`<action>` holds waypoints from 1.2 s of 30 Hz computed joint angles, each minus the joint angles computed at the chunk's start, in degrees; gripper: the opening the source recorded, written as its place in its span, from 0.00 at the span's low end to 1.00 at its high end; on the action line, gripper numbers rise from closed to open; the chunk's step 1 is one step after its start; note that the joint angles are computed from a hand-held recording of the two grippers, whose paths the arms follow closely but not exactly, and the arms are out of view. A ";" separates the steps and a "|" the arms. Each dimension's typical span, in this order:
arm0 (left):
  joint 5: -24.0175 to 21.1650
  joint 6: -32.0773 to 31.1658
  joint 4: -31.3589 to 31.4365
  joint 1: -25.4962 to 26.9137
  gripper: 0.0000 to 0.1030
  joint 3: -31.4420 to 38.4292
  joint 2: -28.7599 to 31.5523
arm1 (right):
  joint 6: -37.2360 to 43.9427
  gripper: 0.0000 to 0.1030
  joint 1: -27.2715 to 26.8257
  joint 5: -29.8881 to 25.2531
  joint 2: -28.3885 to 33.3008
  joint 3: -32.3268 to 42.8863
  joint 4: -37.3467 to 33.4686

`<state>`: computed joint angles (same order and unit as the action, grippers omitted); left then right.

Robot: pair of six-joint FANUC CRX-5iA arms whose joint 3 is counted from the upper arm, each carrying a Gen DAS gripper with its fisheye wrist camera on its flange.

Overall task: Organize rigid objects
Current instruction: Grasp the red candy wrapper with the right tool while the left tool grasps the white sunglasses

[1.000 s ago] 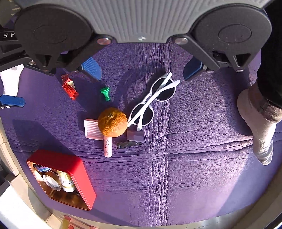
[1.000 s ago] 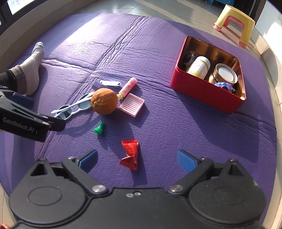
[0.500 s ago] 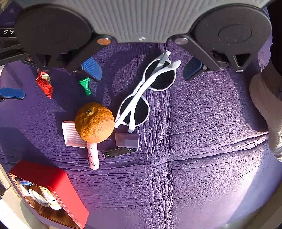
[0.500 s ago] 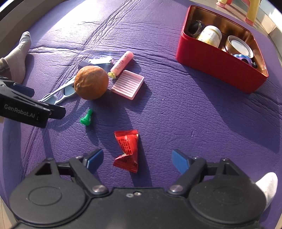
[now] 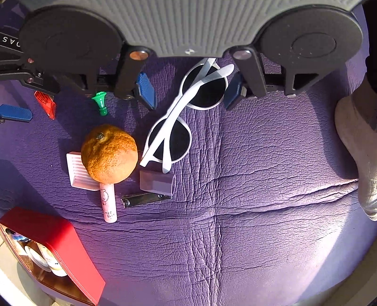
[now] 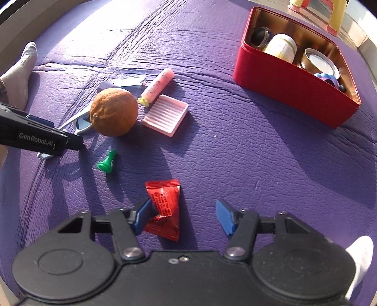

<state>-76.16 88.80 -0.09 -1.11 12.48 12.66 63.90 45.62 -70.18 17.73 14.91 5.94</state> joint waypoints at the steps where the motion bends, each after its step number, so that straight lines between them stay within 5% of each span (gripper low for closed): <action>1: 0.28 -0.40 0.49 0.21 0.49 -0.27 -0.15 | -0.11 0.53 0.06 -0.15 0.04 0.02 0.30; 6: 0.52 -1.66 0.97 0.11 0.33 -0.56 -0.49 | -0.10 0.42 0.43 -0.52 0.08 -0.25 1.58; 10: 0.49 -1.42 0.84 -0.15 0.26 -0.29 -0.56 | -1.27 0.21 -0.09 -1.02 0.21 0.25 1.42; 12: 0.19 -0.65 0.93 -0.05 0.24 0.02 -0.47 | -1.59 0.21 -0.91 -1.28 0.26 0.92 -0.18; 15: -0.55 0.31 0.75 0.02 0.08 0.68 -0.41 | -2.30 0.18 -1.56 -1.53 0.11 1.38 -1.28; 36: -2.79 1.80 1.99 0.77 0.04 2.43 -3.23 | -7.88 0.18 -2.14 -0.47 -2.88 2.83 1.35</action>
<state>-78.95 90.60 1.89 -0.34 14.92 9.43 56.02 43.48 -70.64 14.85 17.74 7.29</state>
